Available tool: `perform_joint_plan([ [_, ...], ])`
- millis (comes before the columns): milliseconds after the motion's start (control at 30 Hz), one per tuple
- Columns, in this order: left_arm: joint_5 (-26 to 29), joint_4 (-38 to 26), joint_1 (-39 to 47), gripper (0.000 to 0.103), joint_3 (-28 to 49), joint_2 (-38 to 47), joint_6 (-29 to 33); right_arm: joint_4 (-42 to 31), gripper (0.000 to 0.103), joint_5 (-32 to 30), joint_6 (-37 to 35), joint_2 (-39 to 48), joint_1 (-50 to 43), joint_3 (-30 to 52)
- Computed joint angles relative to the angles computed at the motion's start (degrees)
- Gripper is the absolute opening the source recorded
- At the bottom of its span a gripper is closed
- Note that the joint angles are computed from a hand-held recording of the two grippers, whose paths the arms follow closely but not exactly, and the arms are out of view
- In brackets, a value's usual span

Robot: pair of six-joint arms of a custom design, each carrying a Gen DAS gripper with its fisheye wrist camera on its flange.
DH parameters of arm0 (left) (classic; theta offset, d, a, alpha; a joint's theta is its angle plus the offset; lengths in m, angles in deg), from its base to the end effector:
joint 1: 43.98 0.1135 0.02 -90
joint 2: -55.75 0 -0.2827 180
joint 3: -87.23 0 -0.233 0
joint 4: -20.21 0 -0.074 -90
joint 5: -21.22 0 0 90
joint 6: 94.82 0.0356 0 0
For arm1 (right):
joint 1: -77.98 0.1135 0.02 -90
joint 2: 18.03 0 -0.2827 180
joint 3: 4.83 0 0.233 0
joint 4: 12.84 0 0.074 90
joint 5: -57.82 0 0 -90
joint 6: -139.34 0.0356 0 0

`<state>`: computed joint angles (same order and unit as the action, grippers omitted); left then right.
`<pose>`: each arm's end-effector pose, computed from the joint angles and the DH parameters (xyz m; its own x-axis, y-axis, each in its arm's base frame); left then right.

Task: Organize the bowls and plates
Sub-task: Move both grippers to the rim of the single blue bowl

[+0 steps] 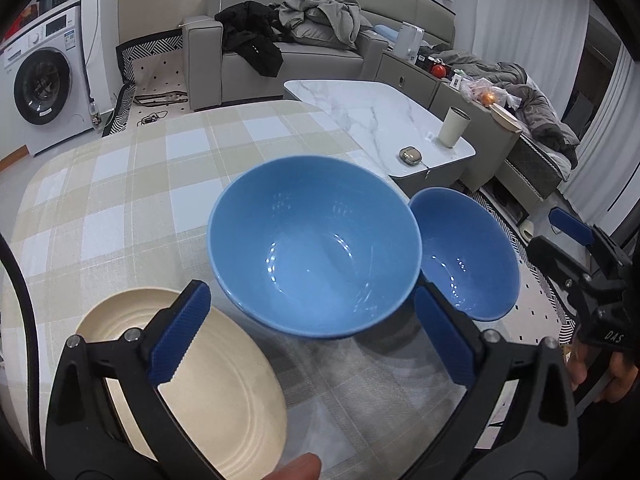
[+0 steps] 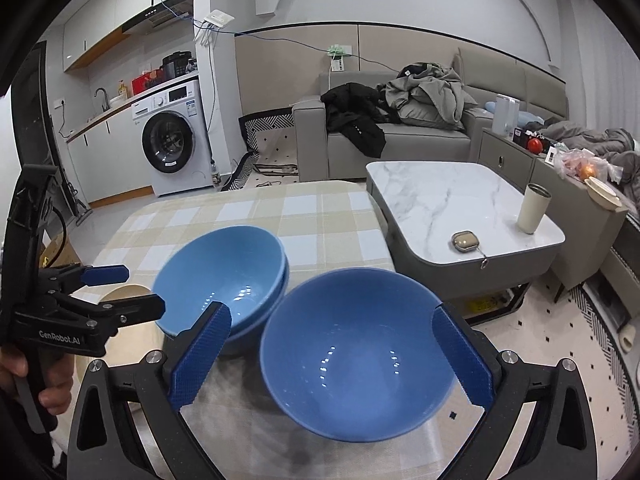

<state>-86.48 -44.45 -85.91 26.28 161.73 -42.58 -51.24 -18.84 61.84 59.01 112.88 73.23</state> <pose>0.2987 -0.2538 0.3534 -0.7646 -0.0973 -0.6371 0.0352 0.9807 -0.1921 0.2310 0.1511 0.3272 -0.5741 -0.1437 -0.8061 -0.2889 0.9567 0.0352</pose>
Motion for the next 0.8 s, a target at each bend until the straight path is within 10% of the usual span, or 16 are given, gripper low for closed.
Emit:
perform_joint_plan([
  [800, -2.69, -3.71, -5.25, 0.102, 8.76, 7.27, -4.60, 0.07, 0.102, -7.34, -1.73, -3.69, -9.50, -4.70],
])
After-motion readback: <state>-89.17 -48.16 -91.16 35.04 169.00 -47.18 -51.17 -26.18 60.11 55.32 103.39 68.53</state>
